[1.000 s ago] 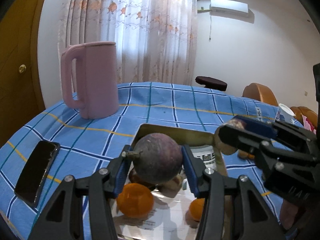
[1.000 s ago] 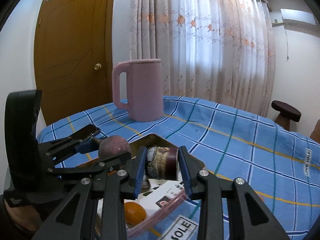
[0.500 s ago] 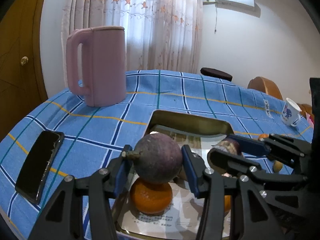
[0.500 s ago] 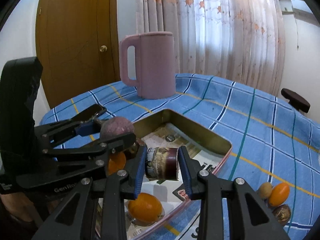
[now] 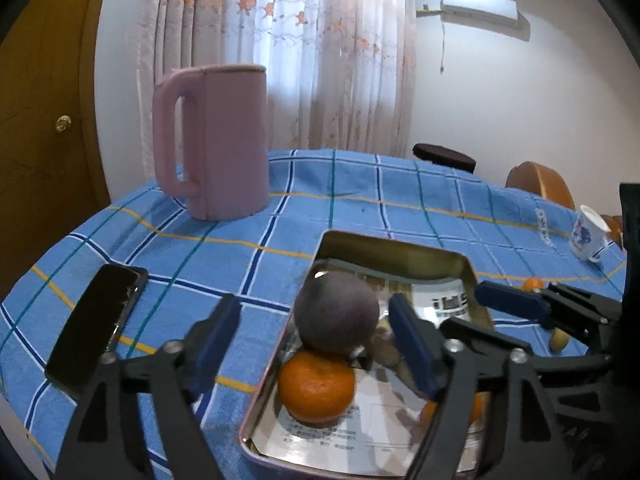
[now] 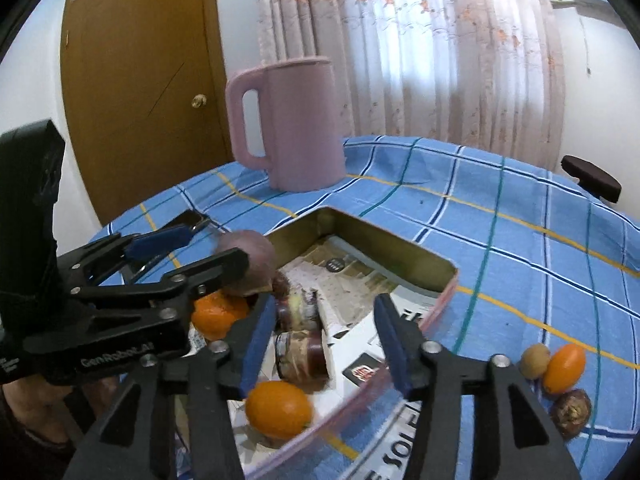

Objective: Organize fruits
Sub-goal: 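Open the left gripper to drop the purple fruit while the right drops the cake, then grasp a brown cake with the left gripper while the right grasps a kiwi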

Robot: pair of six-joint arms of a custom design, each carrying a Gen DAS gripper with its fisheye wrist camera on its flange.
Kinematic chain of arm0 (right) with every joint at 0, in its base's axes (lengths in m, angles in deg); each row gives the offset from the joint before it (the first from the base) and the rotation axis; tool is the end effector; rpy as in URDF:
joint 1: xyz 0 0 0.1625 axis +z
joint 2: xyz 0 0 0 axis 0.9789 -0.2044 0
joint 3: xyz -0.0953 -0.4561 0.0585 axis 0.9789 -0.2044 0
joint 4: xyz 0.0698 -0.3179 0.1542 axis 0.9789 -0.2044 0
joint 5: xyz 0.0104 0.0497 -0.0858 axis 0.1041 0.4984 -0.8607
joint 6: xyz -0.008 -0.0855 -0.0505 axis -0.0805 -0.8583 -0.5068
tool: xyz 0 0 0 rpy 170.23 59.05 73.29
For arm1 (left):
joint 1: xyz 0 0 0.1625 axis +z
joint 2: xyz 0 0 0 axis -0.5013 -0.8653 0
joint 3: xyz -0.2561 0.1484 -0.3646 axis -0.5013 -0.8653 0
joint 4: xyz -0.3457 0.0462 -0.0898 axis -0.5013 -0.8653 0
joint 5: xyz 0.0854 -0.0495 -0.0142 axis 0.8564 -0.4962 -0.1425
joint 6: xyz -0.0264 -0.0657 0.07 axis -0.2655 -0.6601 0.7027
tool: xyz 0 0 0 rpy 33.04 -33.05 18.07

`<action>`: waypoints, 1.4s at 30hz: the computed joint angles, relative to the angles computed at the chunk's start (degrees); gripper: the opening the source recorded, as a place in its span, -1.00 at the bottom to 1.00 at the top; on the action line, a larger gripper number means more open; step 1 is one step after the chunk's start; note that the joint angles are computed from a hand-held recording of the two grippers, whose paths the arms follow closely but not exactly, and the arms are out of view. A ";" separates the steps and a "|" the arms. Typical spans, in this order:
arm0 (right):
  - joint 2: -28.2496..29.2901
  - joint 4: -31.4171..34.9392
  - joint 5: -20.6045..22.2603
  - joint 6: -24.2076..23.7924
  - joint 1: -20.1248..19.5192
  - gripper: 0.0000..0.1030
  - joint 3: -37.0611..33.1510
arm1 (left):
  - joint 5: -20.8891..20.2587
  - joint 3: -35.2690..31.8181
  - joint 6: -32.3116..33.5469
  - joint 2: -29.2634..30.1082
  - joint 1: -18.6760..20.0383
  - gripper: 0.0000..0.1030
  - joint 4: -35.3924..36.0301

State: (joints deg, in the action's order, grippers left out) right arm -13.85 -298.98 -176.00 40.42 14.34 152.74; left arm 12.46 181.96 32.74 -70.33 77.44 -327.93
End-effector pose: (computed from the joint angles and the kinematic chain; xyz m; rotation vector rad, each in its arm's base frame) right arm 0.1507 -0.4501 0.0060 1.1286 -2.4744 0.8895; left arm -0.0772 -0.4042 0.0834 0.4162 2.1595 -1.2137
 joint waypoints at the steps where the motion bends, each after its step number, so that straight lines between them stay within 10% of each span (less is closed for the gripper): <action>1: -0.21 -1.89 -0.18 -0.06 -0.22 0.07 1.08 | -0.01 0.47 0.31 0.58 -0.80 0.75 -1.50; 10: -2.96 -18.90 -6.19 -1.41 -7.12 0.07 10.39 | -2.00 0.93 -0.51 3.41 -5.10 0.91 -2.63; 25: -6.62 -8.85 -10.12 2.72 -10.38 0.06 9.54 | -4.13 -2.31 -1.66 4.67 -7.86 0.93 5.85; 30: -9.40 0.82 -11.22 5.87 -11.18 -0.41 7.44 | -5.63 -4.35 -1.35 4.10 -8.09 0.93 10.09; 42: -9.95 -14.58 -13.86 2.82 -14.10 -0.41 8.37 | -12.11 -14.48 -0.62 3.98 -8.92 0.93 27.49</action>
State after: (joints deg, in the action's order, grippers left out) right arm -23.80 -313.57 -189.86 43.24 0.24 161.10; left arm 0.35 167.48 32.13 -66.36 68.52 -300.44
